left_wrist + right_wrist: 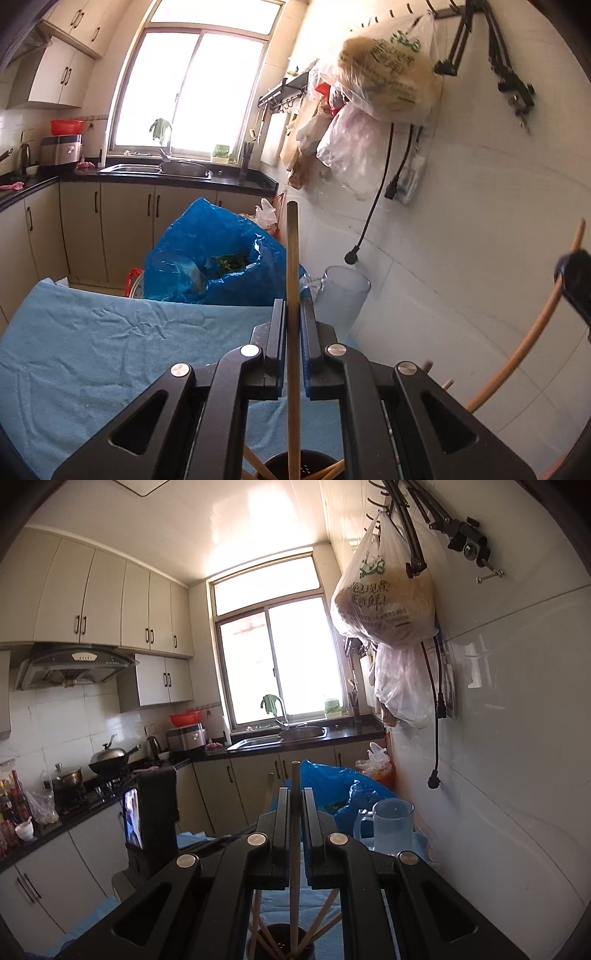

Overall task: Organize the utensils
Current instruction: 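Lower both chopsticks into the grey cup and open both grippers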

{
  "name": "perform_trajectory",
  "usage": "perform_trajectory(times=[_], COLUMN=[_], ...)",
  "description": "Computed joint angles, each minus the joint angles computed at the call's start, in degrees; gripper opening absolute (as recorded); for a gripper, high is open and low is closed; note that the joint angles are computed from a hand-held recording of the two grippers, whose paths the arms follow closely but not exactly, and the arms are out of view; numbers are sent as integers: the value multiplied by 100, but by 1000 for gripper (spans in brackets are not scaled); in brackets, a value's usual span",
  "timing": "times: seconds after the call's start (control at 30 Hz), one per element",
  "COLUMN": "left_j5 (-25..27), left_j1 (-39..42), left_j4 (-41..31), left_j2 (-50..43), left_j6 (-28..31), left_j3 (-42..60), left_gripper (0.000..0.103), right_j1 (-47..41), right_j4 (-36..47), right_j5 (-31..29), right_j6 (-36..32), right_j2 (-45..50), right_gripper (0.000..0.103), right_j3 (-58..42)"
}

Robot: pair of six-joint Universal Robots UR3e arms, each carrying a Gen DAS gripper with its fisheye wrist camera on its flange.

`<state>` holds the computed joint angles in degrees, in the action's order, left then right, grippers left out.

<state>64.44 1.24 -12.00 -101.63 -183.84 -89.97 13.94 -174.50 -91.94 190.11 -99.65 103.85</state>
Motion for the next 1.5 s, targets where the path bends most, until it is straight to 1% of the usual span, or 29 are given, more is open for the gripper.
perform_trajectory(times=[0.1, 0.13, 0.27, 0.3, 0.43, 0.5, 0.57, 0.7, 0.83, 0.93, 1.13, 1.3, 1.4, 1.5], left_j5=[261, 307, 247, 261, 12, -153, -213, -278, -393, -380, -586, -592, -581, -557], left_j1=[-126, -145, -159, -159, 11, 122, 191, 309, 455, 510, 708, 777, 781, 764], left_j4=[706, 842, 732, 666, 400, 83, -90, -412, -882, -1049, -1480, -1557, -1634, -1646], left_j2=[-40, -37, 24, 71, 337, 503, 670, 975, 1289, 1483, 1876, 1981, 1974, 1936], left_j6=[63, 83, 377, 447, 518, 599, 687, 871, 1065, 1184, 1399, 1448, 1464, 1446], left_j3=[-353, -432, -585, -631, -841, -892, -997, -1179, -1345, -1505, -1725, -1862, -1891, -1899], left_gripper=[7, 7, 7, 7, 7, 7, 7, 7, 7, 7, 7, 7, 7, 7], right_j1=[-104, -147, -214, -237, -360, -469, -525, -475, -435, -372, -241, -216, -117, -115], right_j4=[-48, -75, -126, -133, -42, 42, 118, 211, 286, 332, 461, 510, 437, 472], right_j5=[144, 202, 304, 336, 477, 642, 753, 773, 796, 735, 569, 547, 341, 296], right_j6=[-6, 4, 22, 27, 36, 84, 100, 86, 111, 117, 116, 213, 227, 254], right_j2=[27, 49, 47, 21, -188, -311, -383, -356, -323, -260, -154, -59, 21, 39], right_gripper=[6, 6, 6, 6, 6, 6, 6, 6, 6, 6, 6, 6, 6, 6], right_j3=[114, 154, 303, 349, 565, 661, 716, 764, 827, 818, 793, 812, 823, 789])
